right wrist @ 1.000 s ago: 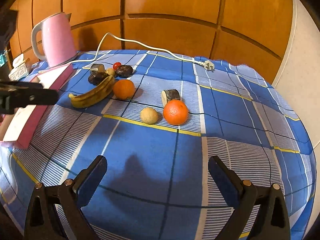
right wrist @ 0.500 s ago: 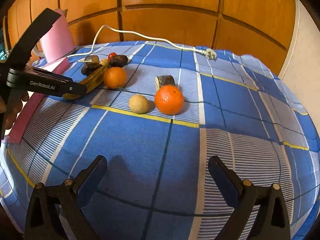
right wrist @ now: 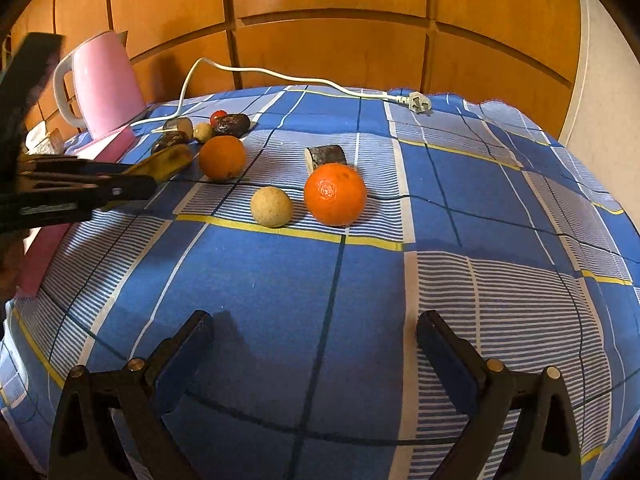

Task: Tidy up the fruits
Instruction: 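Reach the left gripper to the banana and close on it, then carry the banana with the left gripper into the tray and release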

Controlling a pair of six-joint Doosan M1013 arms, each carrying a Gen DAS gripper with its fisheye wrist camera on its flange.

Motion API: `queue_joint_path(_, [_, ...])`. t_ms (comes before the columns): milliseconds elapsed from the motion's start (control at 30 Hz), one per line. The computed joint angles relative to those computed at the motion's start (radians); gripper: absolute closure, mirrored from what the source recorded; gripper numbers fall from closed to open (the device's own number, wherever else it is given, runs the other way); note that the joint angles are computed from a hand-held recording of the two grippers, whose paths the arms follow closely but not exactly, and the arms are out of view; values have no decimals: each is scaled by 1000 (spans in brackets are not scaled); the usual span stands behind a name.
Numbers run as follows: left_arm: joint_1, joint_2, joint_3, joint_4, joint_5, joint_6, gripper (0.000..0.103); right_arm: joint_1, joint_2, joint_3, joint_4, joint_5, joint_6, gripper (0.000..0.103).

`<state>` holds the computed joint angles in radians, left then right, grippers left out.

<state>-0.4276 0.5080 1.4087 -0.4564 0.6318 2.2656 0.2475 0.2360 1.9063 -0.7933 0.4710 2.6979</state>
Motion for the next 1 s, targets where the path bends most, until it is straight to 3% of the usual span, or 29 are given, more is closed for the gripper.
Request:
queue_joint_path(200, [62, -70, 75, -250, 37, 172, 73, -3, 1, -1, 0, -6, -15, 0])
queue_joint_path(467, [141, -108, 125, -370, 78, 224, 76, 1, 2, 4, -51, -9, 30, 0])
queue_joint_path(867, [160, -139, 147, -505, 22, 330, 76, 4, 5, -2, -53, 7, 34, 0])
queue_joint_path(1000, [170, -144, 139, -510, -73, 328, 76, 6, 4, 0, -62, 7, 44, 0])
